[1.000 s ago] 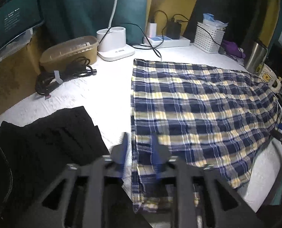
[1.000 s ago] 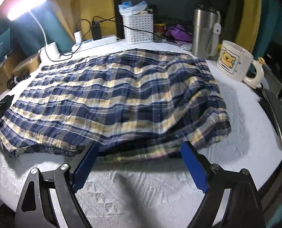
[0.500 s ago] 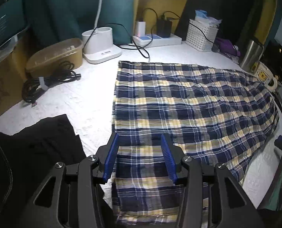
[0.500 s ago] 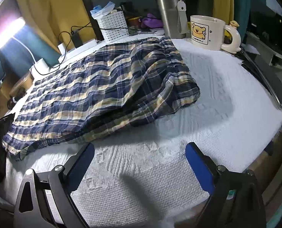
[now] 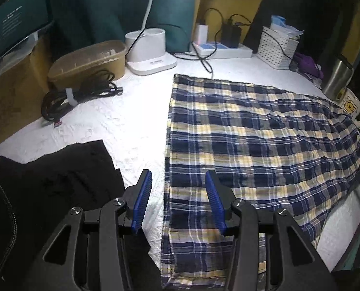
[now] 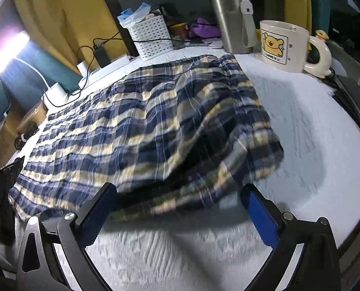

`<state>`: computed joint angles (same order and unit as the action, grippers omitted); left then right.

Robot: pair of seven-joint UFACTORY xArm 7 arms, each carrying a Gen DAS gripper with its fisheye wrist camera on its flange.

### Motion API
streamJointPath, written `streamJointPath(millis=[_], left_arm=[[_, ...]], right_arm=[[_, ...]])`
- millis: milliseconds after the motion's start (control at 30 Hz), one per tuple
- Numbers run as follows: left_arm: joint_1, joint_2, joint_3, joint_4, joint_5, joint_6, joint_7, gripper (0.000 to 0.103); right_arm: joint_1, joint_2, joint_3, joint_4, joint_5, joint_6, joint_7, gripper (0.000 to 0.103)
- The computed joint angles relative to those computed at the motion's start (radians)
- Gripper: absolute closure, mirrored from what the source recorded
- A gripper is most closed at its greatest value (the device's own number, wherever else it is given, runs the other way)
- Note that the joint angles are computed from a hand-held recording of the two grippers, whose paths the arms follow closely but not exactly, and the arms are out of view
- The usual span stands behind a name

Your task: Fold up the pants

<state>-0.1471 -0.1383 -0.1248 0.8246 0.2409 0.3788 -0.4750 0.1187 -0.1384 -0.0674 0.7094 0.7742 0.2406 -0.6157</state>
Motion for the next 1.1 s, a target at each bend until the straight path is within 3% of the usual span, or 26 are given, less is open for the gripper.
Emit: streamJointPath(millis=[167,500,767,800,1033,1067,1100], left_arm=[[0.002,0.016,-0.002,0.005,0.015,0.03,-0.029,0.058],[-0.011,0.046,0.002,0.044,0.045,0.103,-0.056,0.058],[-0.016,0.063,0.008,0.074,0.068,0.127,-0.086,0.058],[-0.016,0.063,0.008,0.075,0.07,0.13,-0.09,0.058],[-0.014,0.058,0.012,0.074,0.081,0.141,-0.12,0.058],[-0.013,0.057,0.012,0.073,0.082,0.141,-0.121,0.058],[-0.013,0.055,0.012,0.073,0.085,0.142,-0.124,0.058]], right_arm=[[-0.006,0.054,0.004,0.061,0.047,0.017,-0.049,0.0],[-0.096,0.162,0.046,0.212,0.345,0.111,-0.25,0.0],[-0.159,0.267,0.098,0.34,0.452,0.135,-0.268,0.003],[-0.169,0.283,0.104,0.36,0.463,0.152,-0.274,0.013],[-0.212,0.341,0.135,0.423,0.507,0.202,-0.268,0.054],[-0.217,0.343,0.135,0.425,0.513,0.212,-0.267,0.071],[-0.227,0.35,0.135,0.431,0.516,0.248,-0.266,0.078]])
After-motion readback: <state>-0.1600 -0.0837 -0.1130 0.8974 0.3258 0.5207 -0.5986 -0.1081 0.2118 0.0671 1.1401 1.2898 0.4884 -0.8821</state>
